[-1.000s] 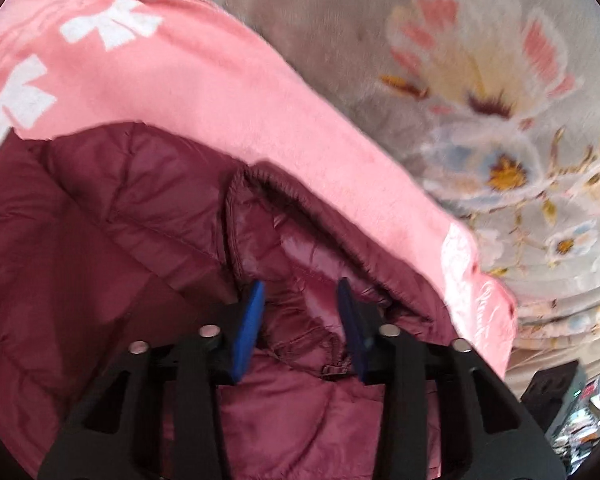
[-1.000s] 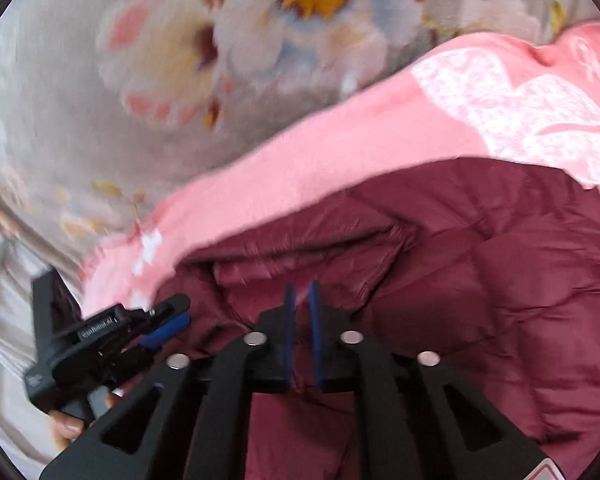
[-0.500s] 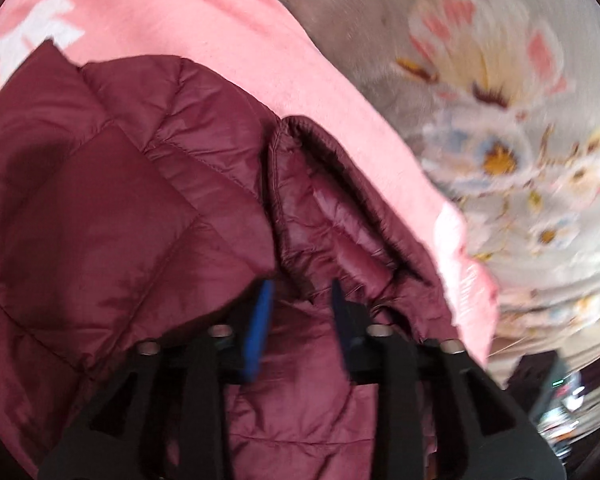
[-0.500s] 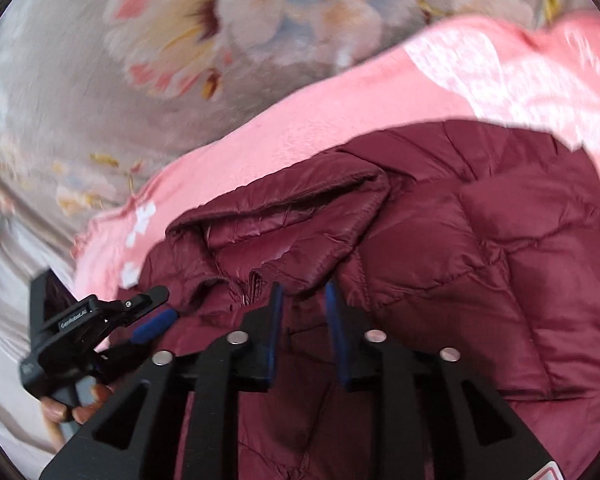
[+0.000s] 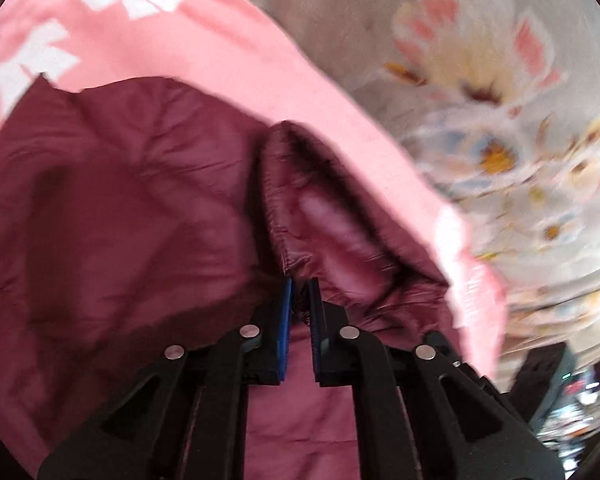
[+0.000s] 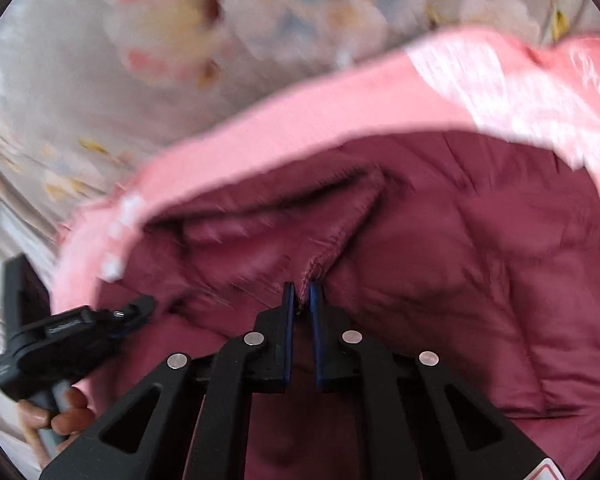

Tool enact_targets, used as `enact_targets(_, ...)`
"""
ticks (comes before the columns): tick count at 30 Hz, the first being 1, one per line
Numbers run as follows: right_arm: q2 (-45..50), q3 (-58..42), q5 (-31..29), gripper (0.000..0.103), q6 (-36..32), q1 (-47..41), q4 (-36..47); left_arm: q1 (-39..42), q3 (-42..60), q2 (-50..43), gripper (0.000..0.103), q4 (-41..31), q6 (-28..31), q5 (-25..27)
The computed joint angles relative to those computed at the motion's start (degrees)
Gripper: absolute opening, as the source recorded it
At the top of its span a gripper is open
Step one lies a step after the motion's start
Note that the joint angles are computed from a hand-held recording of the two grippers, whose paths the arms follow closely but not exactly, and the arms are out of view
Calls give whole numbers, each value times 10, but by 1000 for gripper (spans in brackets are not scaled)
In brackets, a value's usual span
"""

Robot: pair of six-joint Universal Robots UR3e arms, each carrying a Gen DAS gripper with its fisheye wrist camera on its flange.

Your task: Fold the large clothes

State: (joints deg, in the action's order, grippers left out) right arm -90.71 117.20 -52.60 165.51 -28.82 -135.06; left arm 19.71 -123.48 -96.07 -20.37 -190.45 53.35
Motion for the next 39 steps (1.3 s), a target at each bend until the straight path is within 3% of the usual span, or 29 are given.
enact_targets(4,18,7,-25,5,0,16,-32,-19,-22,-45,7,68,2,32)
enact_targets(10,17,11,-130,6,16,87,-115,-80,-27,-58,9,147,9,134)
enact_targets(13,-20,8,-108,11,-11,63,-49,-129,-18,-58,10,167,21,212)
enact_targets(15,-87,18,-61,17,-50,11,41,-130,-38,-29,15,161,42,221)
enact_targets(17,-137,19,-32,30,-86,-34,109,-96,-85,31,38,153,69,192)
enact_targets(19,-157,-3,-1,32,-110,-69,171,-31,-128,103,51,131,90,125)
enact_targets(22,-106,-74,67,37,-108,-96,249,31,-91,131,53,51,81,34)
enact_targets(23,-70,-105,90,37,-92,-93,261,51,-53,112,57,13,65,-16)
enact_targets(25,-4,-151,128,39,-50,-77,258,55,20,54,59,-18,19,-69)
enact_targets(28,114,-210,181,51,59,-49,209,26,167,-78,62,-50,-54,-107)
enact_targets(32,222,-255,190,48,184,-17,131,9,264,-194,62,-95,-123,-138)
enact_targets(33,232,-257,189,46,197,-14,118,7,277,-219,62,-92,-146,-143)
enact_targets(34,241,-262,188,33,211,-10,102,6,280,-230,59,-85,-163,-143)
enact_targets(35,239,-261,184,10,215,-10,91,7,279,-241,46,-64,-184,-146)
enact_targets(36,234,-267,178,3,211,-9,80,9,271,-239,34,-51,-189,-141)
enact_targets(37,219,-266,174,2,200,-12,74,10,268,-233,8,-39,-186,-135)
enact_targets(39,180,-252,165,2,154,-24,82,14,247,-206,5,-27,-160,-137)
